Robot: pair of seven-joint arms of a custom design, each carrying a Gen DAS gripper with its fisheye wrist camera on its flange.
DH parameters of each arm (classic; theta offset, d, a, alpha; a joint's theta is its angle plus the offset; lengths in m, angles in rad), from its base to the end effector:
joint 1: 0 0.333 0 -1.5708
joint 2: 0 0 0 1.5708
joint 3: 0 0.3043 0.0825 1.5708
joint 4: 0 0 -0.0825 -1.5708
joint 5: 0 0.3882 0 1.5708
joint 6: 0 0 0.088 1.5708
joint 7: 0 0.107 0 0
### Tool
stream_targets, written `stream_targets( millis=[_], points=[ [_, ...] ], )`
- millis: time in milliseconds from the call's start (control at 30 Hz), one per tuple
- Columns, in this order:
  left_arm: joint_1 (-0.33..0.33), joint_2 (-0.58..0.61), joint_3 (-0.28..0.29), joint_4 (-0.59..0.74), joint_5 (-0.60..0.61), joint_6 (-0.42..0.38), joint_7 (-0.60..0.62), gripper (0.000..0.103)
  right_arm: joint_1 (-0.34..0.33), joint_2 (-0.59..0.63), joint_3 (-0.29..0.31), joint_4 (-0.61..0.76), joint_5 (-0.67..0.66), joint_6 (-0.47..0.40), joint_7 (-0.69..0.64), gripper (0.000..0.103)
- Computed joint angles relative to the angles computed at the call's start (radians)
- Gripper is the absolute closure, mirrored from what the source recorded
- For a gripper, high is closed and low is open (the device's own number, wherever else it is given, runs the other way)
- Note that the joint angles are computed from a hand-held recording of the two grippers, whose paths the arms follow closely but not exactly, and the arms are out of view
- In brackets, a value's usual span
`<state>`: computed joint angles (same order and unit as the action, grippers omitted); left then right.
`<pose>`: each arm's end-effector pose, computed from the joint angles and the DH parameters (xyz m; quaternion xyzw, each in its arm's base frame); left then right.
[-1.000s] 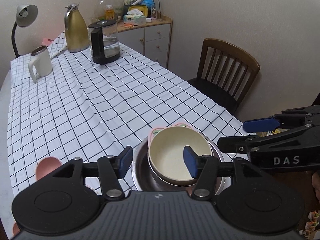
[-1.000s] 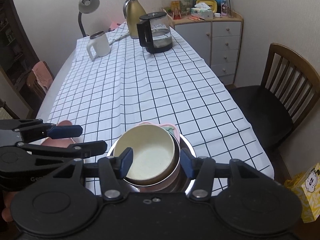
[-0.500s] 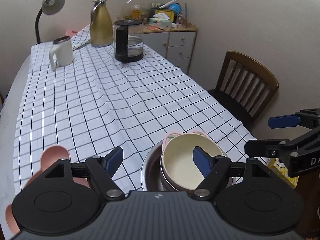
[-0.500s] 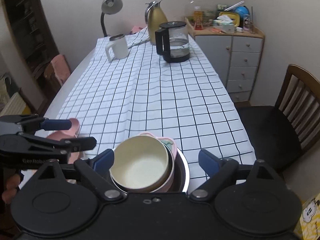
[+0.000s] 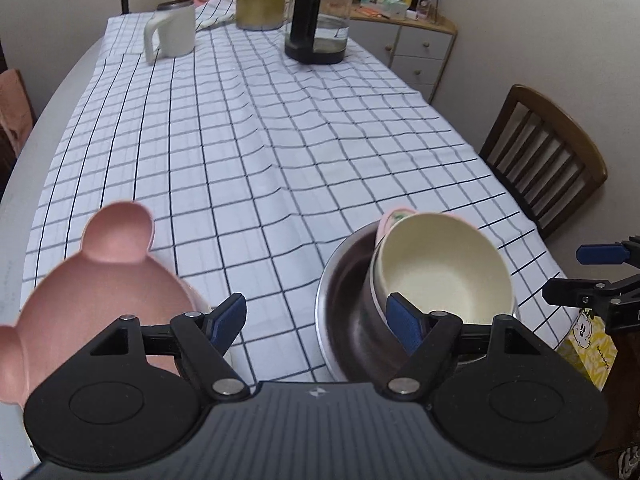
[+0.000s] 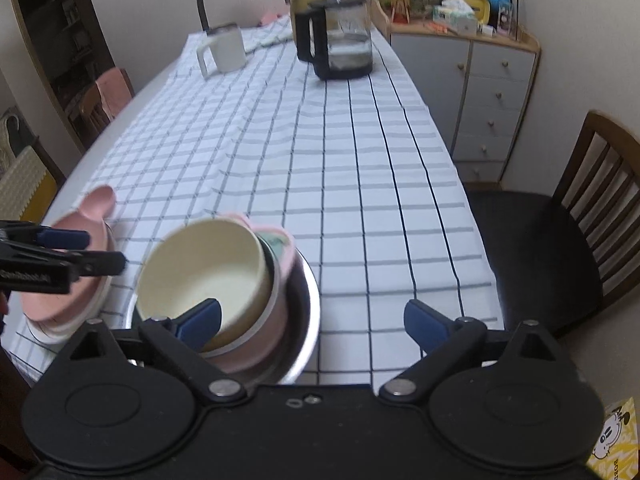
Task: Organize plates and bowls
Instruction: 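Withdraw both grippers and reach them to the steel bowl rim, then close both grippers on the steel bowl rim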
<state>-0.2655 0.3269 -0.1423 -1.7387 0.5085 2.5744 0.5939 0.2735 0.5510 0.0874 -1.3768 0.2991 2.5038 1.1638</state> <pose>0.6288 -0.2700 0.4329 -0.7476 0.5938 -0.2319 0.1863 0.7113 0.2502 0.4497 -0.8293 0.4628 -0.1069 0.2942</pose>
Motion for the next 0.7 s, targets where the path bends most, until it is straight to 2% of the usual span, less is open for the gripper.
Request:
stream_targets(
  millis=[267,533,600,667,700],
  points=[
    [-0.005,0.026,0.000,0.006,-0.001,-0.036,0.013,0.026,-0.008,0.066,-0.008,0.063,-0.010,-0.087,0.008,0.016],
    [-0.006,0.090,0.004,0.082,-0.011,-0.093,0.075,0.028,0.001,0.097,-0.015,0.082,-0.027,-0.109,0.040,0.026],
    [-0.006,0.110,0.005,0.108,-0.017,-0.103,0.096,0.031,0.007,0.105,-0.019,0.090,-0.037,-0.110,0.053,0.028],
    [-0.002,0.132,0.001,0.136,-0.033,-0.113,0.129,0.039,0.011,0.112,-0.022,0.097,-0.043,-0.112,0.065,0.031],
    [-0.001,0.143,0.000,0.150,-0.042,-0.121,0.141,0.041,0.012,0.117,-0.023,0.104,-0.046,-0.115,0.073,0.033]
  ],
)
